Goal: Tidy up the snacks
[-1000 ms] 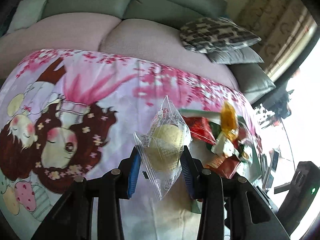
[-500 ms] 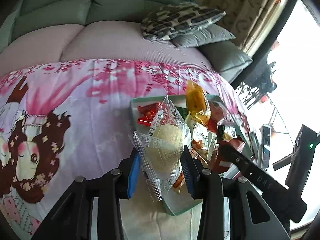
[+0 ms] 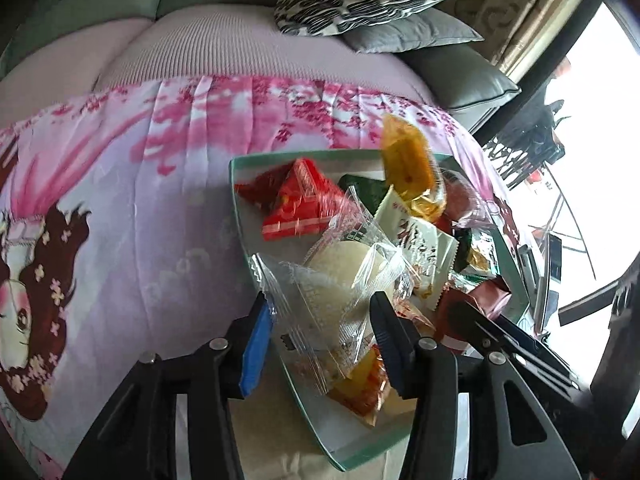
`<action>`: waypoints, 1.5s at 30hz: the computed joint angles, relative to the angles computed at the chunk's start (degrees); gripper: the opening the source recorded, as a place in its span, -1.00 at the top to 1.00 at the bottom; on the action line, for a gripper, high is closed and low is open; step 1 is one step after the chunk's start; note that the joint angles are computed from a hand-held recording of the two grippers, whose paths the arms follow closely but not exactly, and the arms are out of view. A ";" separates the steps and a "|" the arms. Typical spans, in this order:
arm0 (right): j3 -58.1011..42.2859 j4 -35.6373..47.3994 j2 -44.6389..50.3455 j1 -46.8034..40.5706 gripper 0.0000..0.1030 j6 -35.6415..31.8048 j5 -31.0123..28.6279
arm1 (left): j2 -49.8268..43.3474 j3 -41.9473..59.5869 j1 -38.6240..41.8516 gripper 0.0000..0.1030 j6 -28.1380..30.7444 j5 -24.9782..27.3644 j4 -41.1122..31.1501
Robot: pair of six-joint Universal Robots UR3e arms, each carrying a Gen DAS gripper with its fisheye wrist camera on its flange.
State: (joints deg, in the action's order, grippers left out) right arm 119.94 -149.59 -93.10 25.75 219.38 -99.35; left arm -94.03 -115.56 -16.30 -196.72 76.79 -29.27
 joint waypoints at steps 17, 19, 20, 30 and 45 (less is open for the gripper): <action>-0.92 -3.09 2.16 5.04 -1.00 0.97 -5.52 | 10.61 -6.78 1.77 -0.76 -0.39 4.78 -1.78; -1.30 -2.97 2.69 7.77 -1.00 1.21 -8.13 | 12.37 -7.75 1.31 -0.77 -0.68 7.23 -1.67; -1.28 -3.19 2.81 8.59 -1.00 1.04 -8.84 | 13.45 -8.56 1.13 -0.81 -0.94 8.49 -1.36; -0.20 -1.01 0.75 15.20 -1.00 4.03 -12.26 | 20.92 -14.26 -7.87 -0.96 -6.17 25.54 -1.42; -4.30 8.07 -0.53 19.81 -1.00 8.30 -17.50 | 24.01 -15.55 -16.44 -0.96 -13.49 33.76 -6.85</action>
State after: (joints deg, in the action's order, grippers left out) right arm 115.64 -141.52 -93.64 45.55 227.68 -116.85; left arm -70.02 -131.12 -32.74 -210.21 110.55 -36.12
